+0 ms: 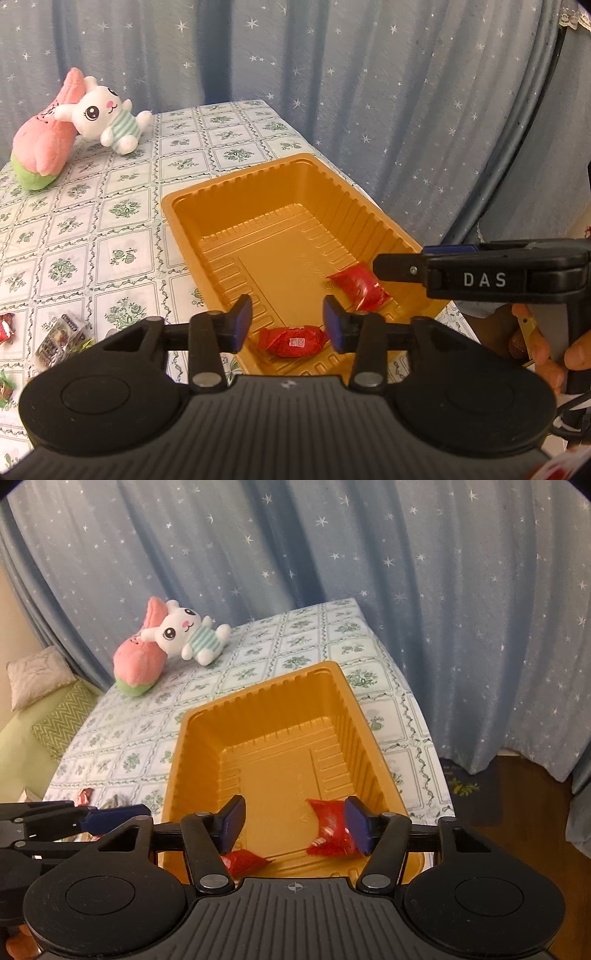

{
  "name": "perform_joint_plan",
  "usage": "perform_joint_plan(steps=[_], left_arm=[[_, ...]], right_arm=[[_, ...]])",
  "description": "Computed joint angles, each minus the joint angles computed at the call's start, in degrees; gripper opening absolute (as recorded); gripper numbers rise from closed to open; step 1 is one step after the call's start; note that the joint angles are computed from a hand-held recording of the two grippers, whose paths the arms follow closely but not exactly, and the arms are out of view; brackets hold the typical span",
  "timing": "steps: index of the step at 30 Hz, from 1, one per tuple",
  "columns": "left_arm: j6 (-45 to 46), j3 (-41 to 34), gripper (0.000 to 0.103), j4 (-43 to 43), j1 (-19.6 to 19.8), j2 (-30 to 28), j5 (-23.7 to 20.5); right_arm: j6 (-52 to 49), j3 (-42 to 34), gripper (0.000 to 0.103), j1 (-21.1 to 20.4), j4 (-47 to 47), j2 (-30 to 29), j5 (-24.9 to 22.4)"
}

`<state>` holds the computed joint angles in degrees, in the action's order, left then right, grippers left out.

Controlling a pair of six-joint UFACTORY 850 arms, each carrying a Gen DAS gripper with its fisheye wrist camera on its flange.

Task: Organize snacks
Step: 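Carry both red packets over the orange tray and open both tools, then move both tools back toward the snack pile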

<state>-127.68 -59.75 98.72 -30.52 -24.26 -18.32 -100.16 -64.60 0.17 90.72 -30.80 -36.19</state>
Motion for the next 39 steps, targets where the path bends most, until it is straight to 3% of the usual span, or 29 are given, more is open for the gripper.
perform_joint_plan(steps=[6,18,29,39], left_arm=[[-1.80,2.48,0.046,1.42,-0.64,2.49,-0.51],[-11.69,11.65,0.046,13.19,0.40,10.61,1.63],[-27.27,22.82,0.046,35.00,5.97,20.09,6.81],[-50.73,31.53,0.046,65.18,14.00,27.02,10.18]], right_arm=[[-1.71,2.96,0.071,-0.86,1.06,2.36,-0.43],[-4.04,12.20,0.073,-0.72,5.90,10.37,1.81],[-4.09,22.75,0.073,5.43,14.41,19.81,8.32],[-1.40,28.04,0.073,14.66,20.78,23.99,14.78]])
